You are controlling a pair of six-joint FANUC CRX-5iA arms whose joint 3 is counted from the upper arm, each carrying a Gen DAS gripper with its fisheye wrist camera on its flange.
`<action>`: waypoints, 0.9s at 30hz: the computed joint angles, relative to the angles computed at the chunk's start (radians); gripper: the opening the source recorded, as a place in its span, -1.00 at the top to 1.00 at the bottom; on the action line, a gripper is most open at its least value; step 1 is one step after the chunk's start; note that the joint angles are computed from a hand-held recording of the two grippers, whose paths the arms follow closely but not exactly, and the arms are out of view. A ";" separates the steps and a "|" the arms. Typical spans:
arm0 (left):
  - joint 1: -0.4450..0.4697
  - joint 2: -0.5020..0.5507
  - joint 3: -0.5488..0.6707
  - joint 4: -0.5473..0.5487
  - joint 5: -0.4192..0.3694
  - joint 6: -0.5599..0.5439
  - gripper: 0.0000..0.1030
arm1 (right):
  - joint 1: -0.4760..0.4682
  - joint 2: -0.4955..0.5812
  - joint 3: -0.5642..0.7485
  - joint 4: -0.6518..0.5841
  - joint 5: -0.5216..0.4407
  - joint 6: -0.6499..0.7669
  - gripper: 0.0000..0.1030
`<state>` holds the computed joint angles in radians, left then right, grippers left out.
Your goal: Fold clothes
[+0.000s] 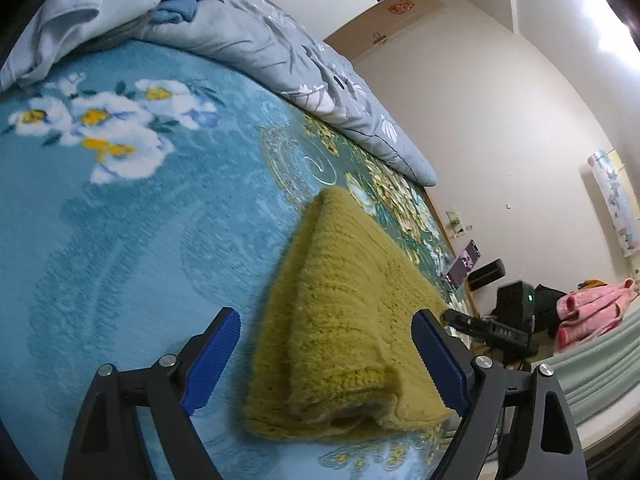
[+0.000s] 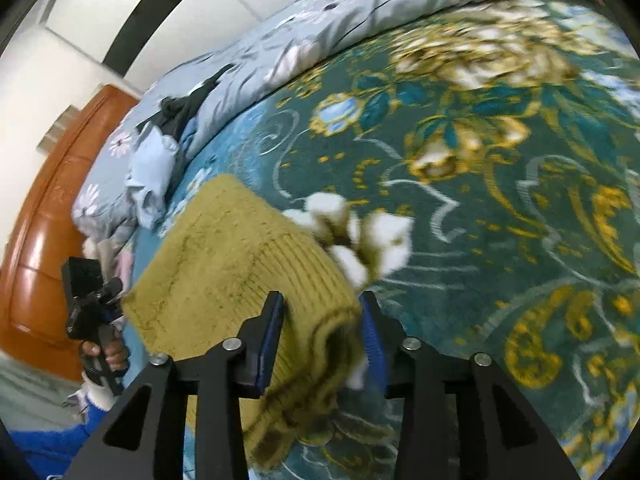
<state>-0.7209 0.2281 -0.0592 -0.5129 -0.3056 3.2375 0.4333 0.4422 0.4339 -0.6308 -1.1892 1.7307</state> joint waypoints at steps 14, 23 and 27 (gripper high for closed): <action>-0.036 0.016 0.031 -0.022 -0.037 0.051 -0.02 | -0.054 -0.210 -0.345 -0.325 0.094 0.059 0.19; -0.068 0.009 0.046 -0.086 -0.053 0.131 0.18 | -0.043 -0.252 -0.387 -0.359 0.142 0.074 0.84; -0.091 0.014 0.061 -0.111 -0.067 0.138 0.20 | -0.052 -0.299 -0.408 -0.364 0.167 0.126 0.85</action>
